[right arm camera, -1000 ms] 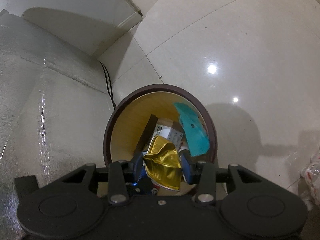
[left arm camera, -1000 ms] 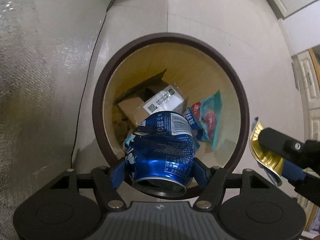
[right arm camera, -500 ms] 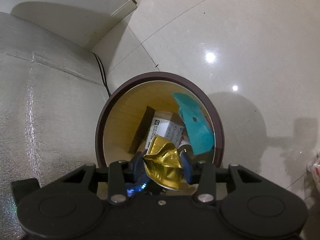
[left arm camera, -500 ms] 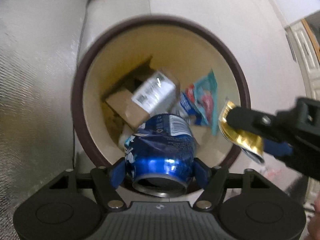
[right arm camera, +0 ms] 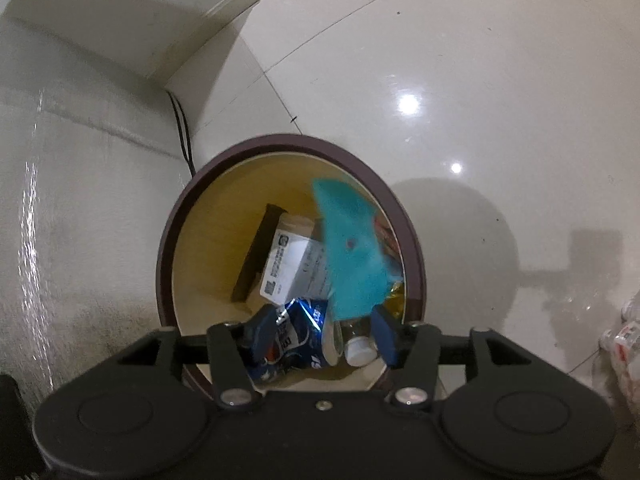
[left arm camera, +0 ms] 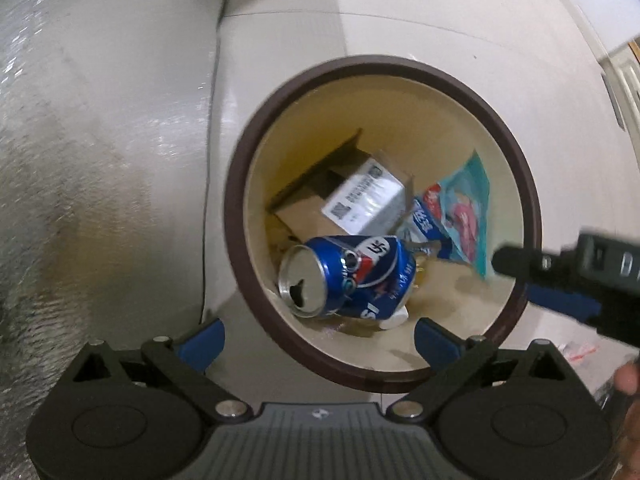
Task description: Collect trash
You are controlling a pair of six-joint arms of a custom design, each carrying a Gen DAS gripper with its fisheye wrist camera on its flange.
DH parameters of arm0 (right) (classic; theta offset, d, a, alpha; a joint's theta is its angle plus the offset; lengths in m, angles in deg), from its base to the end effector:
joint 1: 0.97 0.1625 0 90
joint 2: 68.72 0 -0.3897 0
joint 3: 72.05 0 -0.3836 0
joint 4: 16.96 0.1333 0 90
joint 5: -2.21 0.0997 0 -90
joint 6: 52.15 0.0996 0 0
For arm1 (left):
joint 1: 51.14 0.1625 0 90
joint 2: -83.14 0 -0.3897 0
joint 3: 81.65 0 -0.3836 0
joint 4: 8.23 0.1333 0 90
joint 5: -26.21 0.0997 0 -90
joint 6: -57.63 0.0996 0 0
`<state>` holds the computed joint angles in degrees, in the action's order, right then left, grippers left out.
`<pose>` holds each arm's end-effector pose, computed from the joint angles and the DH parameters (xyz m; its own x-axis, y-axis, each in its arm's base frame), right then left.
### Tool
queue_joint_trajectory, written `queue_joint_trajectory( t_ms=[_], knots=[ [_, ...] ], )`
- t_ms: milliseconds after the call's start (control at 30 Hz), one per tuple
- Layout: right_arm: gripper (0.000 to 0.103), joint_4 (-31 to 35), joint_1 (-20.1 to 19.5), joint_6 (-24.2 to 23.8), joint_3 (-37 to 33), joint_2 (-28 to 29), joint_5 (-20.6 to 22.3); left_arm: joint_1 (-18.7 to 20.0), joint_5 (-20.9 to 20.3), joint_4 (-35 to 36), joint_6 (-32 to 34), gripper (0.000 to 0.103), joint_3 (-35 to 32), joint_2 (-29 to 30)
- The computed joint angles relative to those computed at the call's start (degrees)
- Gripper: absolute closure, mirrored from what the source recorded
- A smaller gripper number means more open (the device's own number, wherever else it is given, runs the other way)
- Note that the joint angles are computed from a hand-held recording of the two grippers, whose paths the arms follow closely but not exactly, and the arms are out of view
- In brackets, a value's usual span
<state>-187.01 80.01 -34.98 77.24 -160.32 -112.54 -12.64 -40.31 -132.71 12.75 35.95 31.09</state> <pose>0.0402 -0.3312 0.1821 -0.7903 0.5560 0.2576 0.3959 0.7842 -0.4778 -0.2341 -0.4072 -0.0091 -0.7636 0.2231 -0.6060 0.1856 0.9746 0.1249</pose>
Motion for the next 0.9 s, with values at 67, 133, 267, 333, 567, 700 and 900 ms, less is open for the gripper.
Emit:
queue_joint_trajectory(
  t_ms=[67, 133, 267, 333, 567, 700, 900],
  knots=[
    [0.043, 2.0, 0.7, -0.3, -0.5, 0.1, -1.0, 0.0, -0.3, -0.1, -1.2, 0.002, 0.2, -0.7],
    [0.041, 3.8, 1.2, -0.4, -0.7, -0.1, -1.9, 0.0, -0.8, -0.3, -2.0, 0.001, 0.4, -1.1],
    [0.038, 5.9, 1.9, -1.2, -0.8, -1.4, -3.0, -0.7, -1.0, 0.0, -3.4, 0.000, 0.8, -2.1],
    [0.034, 6.0, 2.0, -2.0, -0.8, -1.7, -3.4, -1.3, -1.0, 0.5, -4.5, 0.000, 1.0, -3.0],
    [0.016, 7.5, 5.5, -3.3, -0.3, -4.6, -5.9, -3.9, 0.7, 5.0, -8.7, 0.000, 1.8, -6.7],
    [0.003, 9.2, 8.3, -2.2, 0.1, -6.8, -7.6, -5.8, 1.2, 7.3, -10.2, 0.000, 2.5, -9.6],
    [0.000, 13.0, 14.7, -0.7, 0.0, -10.7, -10.5, -10.4, 2.6, 11.6, -12.7, 0.000, 2.9, -14.4]
  ],
)
